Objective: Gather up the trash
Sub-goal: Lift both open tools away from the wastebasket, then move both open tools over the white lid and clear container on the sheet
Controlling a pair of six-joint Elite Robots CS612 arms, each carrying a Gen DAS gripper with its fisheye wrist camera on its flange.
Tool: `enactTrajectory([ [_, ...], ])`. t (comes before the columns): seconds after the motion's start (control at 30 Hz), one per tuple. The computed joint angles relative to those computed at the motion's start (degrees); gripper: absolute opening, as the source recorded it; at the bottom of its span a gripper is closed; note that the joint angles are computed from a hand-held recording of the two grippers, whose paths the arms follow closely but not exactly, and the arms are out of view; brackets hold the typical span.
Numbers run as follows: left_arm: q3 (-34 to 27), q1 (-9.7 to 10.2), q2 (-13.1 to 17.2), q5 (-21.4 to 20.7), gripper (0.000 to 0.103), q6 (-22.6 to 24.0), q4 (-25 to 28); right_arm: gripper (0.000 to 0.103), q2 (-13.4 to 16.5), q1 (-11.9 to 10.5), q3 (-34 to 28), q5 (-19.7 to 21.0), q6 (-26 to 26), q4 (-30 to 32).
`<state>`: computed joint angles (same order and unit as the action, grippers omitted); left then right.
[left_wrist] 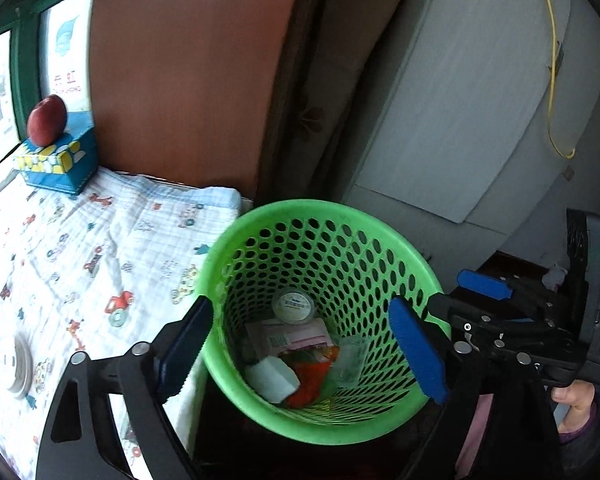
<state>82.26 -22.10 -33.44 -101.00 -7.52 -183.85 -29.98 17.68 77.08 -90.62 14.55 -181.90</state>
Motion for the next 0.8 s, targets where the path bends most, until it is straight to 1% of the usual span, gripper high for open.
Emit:
enactTrajectory([
  [0.13, 1.51, 0.55, -0.63, 1.94, 0.092, -0.73, -2.12, 0.074, 0.37, 0.52, -1.08, 0.58, -0.81, 0.63],
  [0.23, 2.92, 1.02, -1.35, 4.76, 0.093, -0.90, -2.93, 0.074, 0.81, 1.01, -2.31, 1.07, -1.67, 1.40],
  [0.33, 3.90, 1.66, -1.90, 6.85, 0.093, -0.99, -3.37, 0.074, 1.48, 1.60, -3.96, 2.48, -2.44, 2.46],
  [0.53, 6.48, 3.17, -3.15, 13.24, 0.095, -2.59, -4.88, 0.074, 3.23, 3.05, -8.13, 4.64, -4.26, 4.69],
  [0.6, 7.21, 3.84, -3.54, 14.04, 0.095, -2.76, -5.10, 0.074, 3.94, 3.46, -9.95, 5.37, -4.66, 5.86],
  [0.8, 9.50, 6.26, -4.49, 16.07, 0.095, -5.34, -5.73, 0.074, 6.57, 5.02, -16.53, 7.74, -6.10, 10.39],
])
